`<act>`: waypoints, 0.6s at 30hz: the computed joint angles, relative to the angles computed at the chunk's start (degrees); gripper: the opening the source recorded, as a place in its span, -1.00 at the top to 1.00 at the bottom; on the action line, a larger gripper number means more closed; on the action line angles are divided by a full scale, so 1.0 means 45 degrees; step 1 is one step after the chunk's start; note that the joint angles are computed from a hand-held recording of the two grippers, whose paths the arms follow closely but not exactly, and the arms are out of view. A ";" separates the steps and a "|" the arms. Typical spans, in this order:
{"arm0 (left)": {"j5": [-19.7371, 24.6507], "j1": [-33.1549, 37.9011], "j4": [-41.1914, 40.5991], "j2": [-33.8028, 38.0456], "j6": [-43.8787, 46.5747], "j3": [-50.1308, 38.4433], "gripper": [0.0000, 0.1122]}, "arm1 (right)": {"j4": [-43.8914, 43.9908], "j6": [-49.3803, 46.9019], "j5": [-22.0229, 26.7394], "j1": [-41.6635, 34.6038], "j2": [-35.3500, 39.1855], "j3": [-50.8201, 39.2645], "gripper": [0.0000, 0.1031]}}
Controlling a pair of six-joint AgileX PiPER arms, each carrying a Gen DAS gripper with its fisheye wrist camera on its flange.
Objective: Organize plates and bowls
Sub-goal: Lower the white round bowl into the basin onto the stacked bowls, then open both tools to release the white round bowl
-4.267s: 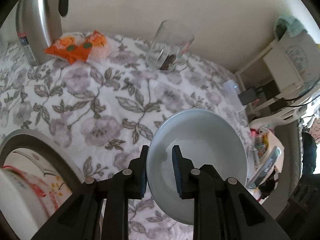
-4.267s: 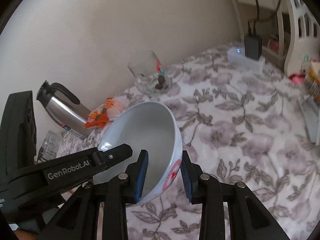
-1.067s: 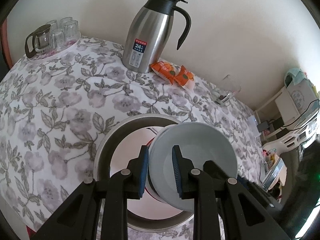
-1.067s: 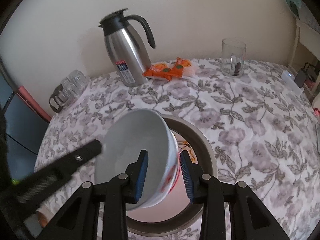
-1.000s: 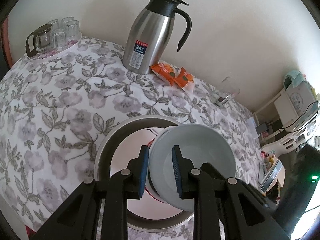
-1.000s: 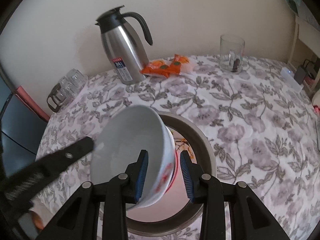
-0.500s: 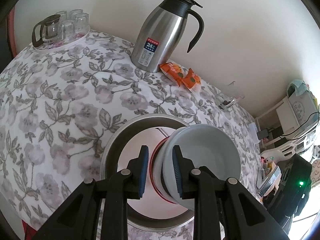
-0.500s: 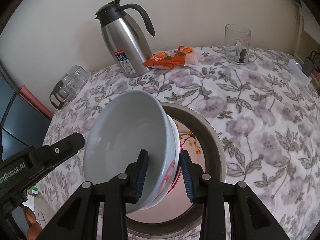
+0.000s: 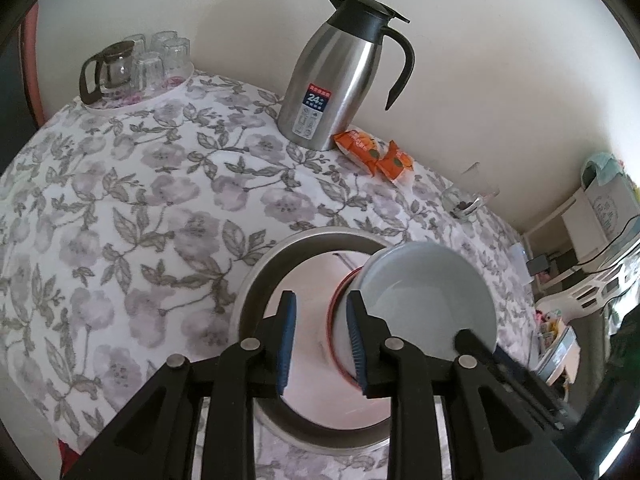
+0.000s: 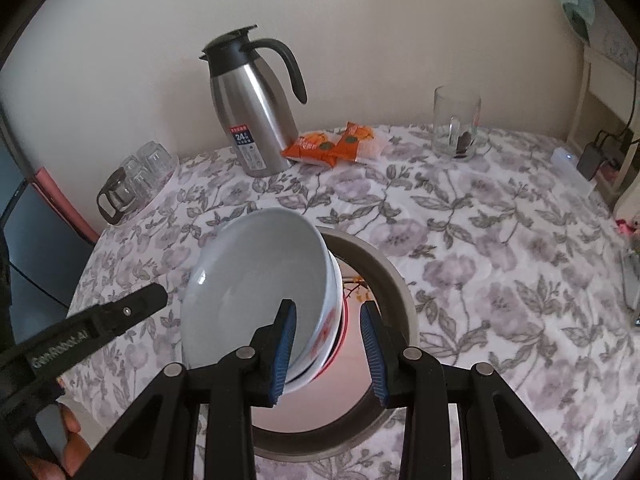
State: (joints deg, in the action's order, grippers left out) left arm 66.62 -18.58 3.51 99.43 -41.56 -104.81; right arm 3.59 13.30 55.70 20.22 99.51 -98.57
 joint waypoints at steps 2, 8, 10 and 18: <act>0.0029 -0.0105 0.0305 -0.0208 -0.0102 0.0286 0.19 | -0.0323 0.0145 -0.0271 0.0115 -0.0350 0.0389 0.21; 0.0354 -0.0499 0.1568 -0.0894 -0.0778 0.1187 -0.14 | -0.0517 0.0342 -0.0745 0.0205 -0.1270 0.1461 0.03; 0.0463 -0.0565 0.1857 -0.1130 -0.0974 0.1563 -0.23 | -0.0363 0.0318 -0.1064 0.0190 -0.1656 0.1995 -0.03; 0.0338 -0.1000 0.2417 -0.1970 -0.1257 0.2836 -0.39 | -0.0550 0.0630 -0.1764 0.0374 -0.2851 0.3524 -0.06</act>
State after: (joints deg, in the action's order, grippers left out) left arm 68.14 -23.08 14.38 90.57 -47.22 -92.04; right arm 1.11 16.14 47.76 21.90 86.68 -82.71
